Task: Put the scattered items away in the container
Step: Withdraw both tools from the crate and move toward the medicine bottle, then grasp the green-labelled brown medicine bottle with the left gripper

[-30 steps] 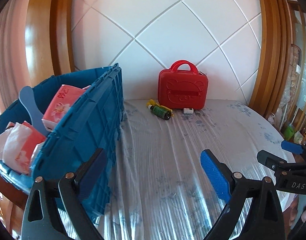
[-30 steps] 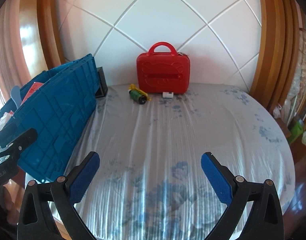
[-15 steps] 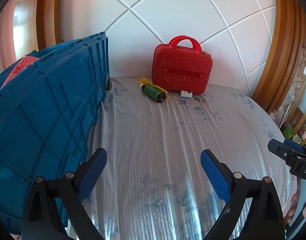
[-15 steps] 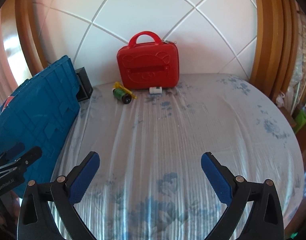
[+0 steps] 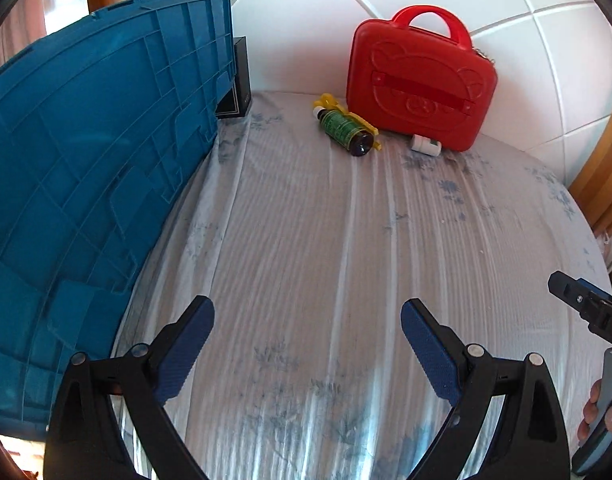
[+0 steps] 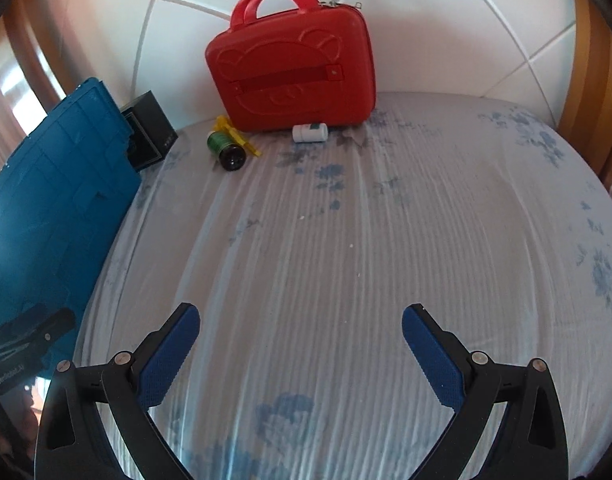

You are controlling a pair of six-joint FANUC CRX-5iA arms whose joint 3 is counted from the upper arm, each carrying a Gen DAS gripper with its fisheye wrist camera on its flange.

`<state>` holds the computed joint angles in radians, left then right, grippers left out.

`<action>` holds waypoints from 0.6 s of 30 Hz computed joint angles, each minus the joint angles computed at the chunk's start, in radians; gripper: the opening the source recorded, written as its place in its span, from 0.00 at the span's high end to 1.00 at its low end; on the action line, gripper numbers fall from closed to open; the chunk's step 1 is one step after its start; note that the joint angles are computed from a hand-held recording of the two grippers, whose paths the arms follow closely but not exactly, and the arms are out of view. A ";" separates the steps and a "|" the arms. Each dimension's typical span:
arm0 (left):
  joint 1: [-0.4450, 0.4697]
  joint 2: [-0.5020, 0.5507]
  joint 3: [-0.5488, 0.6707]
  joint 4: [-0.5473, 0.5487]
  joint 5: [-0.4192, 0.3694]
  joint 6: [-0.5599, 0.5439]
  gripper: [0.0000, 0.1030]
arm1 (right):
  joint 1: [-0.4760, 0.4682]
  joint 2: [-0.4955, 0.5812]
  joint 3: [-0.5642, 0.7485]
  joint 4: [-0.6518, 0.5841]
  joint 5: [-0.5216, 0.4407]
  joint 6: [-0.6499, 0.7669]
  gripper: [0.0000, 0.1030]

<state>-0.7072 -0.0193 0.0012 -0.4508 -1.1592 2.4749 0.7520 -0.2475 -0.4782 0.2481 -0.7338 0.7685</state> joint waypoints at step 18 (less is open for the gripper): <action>0.241 0.497 0.412 0.112 0.228 -0.237 0.07 | -0.151 0.474 0.396 -0.016 0.064 0.153 0.31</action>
